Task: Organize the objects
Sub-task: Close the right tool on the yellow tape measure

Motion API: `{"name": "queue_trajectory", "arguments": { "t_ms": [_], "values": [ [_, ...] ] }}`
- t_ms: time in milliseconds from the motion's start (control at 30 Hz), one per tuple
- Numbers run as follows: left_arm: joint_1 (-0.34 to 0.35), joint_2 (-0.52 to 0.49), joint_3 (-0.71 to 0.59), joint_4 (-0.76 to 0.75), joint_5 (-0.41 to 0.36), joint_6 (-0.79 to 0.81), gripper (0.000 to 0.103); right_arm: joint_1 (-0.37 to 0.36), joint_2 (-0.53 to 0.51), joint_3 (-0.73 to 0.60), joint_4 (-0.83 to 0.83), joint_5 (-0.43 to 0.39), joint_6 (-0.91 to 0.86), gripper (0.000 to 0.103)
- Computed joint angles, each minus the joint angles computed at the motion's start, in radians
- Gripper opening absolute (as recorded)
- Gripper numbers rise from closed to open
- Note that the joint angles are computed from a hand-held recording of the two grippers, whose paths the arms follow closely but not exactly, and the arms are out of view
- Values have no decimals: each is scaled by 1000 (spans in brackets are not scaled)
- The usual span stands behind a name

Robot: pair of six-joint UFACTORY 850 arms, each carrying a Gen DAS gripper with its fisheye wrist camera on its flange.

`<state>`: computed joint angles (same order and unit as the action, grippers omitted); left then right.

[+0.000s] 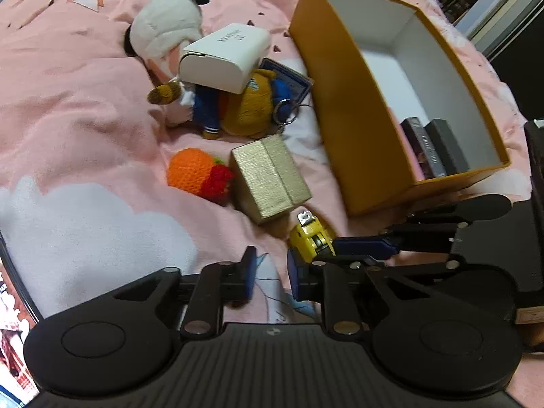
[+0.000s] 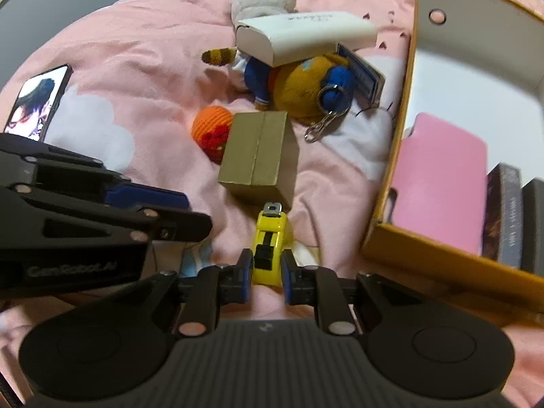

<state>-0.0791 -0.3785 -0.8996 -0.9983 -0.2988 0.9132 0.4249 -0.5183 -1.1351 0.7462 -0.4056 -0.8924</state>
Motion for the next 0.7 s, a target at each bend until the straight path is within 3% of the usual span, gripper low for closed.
{"name": "queue_trajectory", "arguments": {
  "t_ms": [167, 267, 367, 467, 533, 700],
  "values": [
    [-1, 3, 3, 0, 6, -1, 22, 20, -9, 0, -55, 58, 7, 34],
    [5, 3, 4, -4, 6, -5, 20, 43, -20, -8, -94, 85, 15, 36],
    [8, 4, 5, -9, 4, -8, 20, 42, -37, -24, -55, 63, -25, 35],
    [11, 6, 6, -20, 4, -10, 20, 13, -56, -44, 47, -25, -96, 33],
    [8, 8, 6, -7, 9, -22, 19, 9, -70, -56, 47, -53, -90, 43],
    [7, 5, 3, 23, 11, -59, 19, 22, -112, -91, 11, -53, -54, 54]
  ]
}}
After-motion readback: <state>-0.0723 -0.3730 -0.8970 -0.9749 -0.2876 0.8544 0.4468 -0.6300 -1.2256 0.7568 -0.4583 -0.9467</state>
